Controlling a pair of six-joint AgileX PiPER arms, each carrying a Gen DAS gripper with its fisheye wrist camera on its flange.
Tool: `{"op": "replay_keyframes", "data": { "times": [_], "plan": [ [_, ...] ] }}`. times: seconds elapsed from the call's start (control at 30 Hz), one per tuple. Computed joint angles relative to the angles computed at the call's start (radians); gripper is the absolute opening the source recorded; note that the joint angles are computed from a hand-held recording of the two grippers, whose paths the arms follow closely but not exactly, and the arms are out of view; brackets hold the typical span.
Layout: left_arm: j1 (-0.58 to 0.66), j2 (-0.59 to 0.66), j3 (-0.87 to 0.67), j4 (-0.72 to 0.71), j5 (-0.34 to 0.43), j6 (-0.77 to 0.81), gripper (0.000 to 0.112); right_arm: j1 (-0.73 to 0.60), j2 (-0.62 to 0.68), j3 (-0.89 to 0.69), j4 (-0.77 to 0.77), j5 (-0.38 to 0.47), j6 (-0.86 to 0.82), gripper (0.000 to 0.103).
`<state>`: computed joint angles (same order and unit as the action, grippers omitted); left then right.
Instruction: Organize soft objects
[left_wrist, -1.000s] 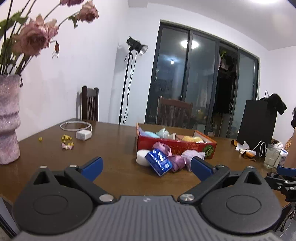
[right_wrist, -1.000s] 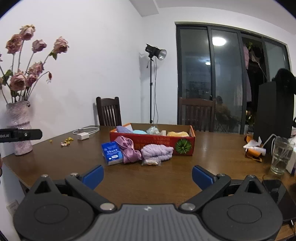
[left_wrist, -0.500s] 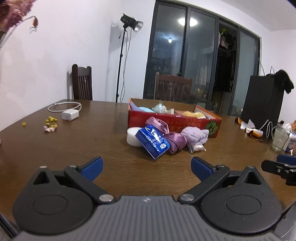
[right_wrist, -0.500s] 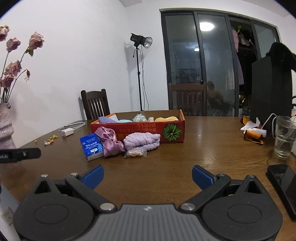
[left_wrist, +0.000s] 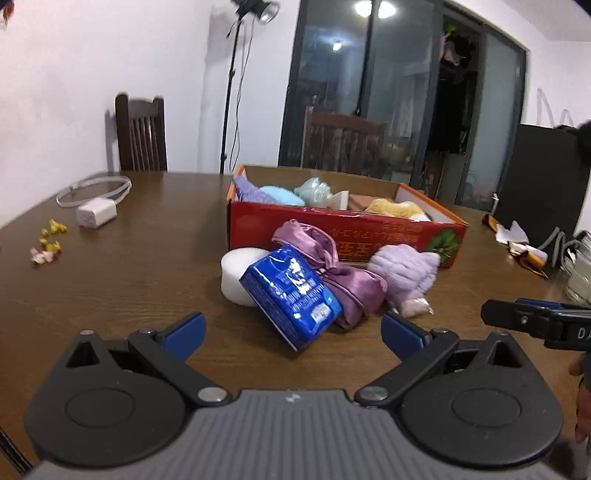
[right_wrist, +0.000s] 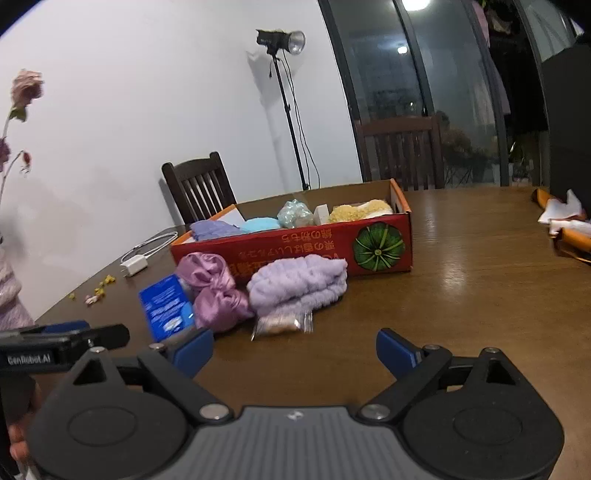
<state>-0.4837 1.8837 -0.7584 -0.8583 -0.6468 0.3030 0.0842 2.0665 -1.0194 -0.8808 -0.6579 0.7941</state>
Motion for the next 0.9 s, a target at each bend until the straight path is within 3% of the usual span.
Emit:
{"op": "replay_keyframes", "data": {
  "times": [0.07, 0.2, 0.3, 0.37, 0.47, 0.6, 0.67, 0.9],
  "plan": [
    [0.051, 0.028, -0.055, 0.048, 0.052, -0.031, 0.103, 0.019, 0.04, -0.097, -0.061, 0.064, 0.078, 0.088],
    [0.097, 0.095, -0.179, 0.01, 0.116, 0.038, 0.1, 0.064, 0.122, -0.279, -0.253, 0.172, 0.264, 0.086],
    [0.136, 0.128, -0.254, -0.016, 0.214, 0.029, 0.079, 0.119, 0.168, -0.38, -0.397, 0.252, 0.368, 0.077],
    [0.162, 0.139, -0.268, 0.039, 0.269, -0.058, 0.06, 0.154, 0.185, -0.42, -0.459, 0.316, 0.406, 0.064],
    [0.155, 0.137, -0.225, 0.142, 0.213, -0.181, 0.055, 0.185, 0.21, -0.465, -0.552, 0.373, 0.486, 0.054],
    [0.131, 0.097, -0.151, 0.19, 0.173, -0.228, 0.047, 0.181, 0.204, -0.455, -0.552, 0.359, 0.482, 0.043],
    [0.122, 0.052, -0.083, 0.254, 0.158, -0.296, 0.036, 0.173, 0.186, -0.42, -0.499, 0.348, 0.428, 0.042],
    [0.027, -0.106, 0.157, 0.408, 0.122, -0.497, 0.034, 0.118, 0.039, -0.117, -0.228, 0.234, 0.115, 0.042]
  ]
}}
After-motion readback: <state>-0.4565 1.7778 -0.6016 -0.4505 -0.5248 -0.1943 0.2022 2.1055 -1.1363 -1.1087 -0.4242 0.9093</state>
